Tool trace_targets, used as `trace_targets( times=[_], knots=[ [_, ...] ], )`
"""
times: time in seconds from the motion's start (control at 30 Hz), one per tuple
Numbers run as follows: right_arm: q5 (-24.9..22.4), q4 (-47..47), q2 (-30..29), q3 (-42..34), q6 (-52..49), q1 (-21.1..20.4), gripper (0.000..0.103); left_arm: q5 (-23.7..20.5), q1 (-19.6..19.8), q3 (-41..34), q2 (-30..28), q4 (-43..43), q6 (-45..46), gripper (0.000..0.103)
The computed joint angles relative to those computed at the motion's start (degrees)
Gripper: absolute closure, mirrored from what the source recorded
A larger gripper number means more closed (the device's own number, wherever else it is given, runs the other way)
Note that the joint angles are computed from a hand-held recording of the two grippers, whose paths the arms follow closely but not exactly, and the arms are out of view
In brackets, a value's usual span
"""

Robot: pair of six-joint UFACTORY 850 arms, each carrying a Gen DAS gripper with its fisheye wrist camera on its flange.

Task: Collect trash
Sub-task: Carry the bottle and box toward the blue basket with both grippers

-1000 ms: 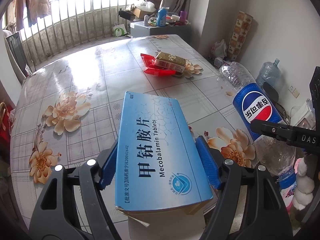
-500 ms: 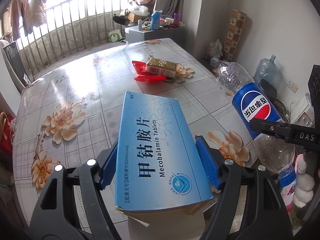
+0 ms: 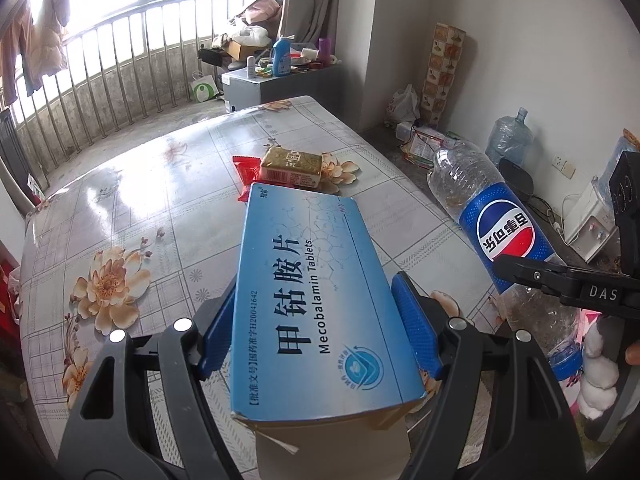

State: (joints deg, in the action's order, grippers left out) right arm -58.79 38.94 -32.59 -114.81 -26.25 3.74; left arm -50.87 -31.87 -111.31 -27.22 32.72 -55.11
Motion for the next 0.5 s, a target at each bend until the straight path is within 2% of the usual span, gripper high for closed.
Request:
trace_targets(
  times=[0.3, 0.43, 0.5],
  knots=[
    [1.7, 2.5, -0.1, 0.7, 1.3, -2.5, 0.041, -3.0, 0.9, -15.1, -9.0, -4.7, 10.1, 0.034],
    [1.5, 3.0, -1.5, -0.6, 2.7, -3.9, 0.041, -5.8, 0.8, -25.8, -15.5, -7.5, 14.7, 0.034],
    [1.4, 3.2, -2.2, -1.1, 3.5, -4.5, 0.041, -8.6, 0.7, -34.1, -20.4, -9.7, 17.7, 0.034]
  ],
)
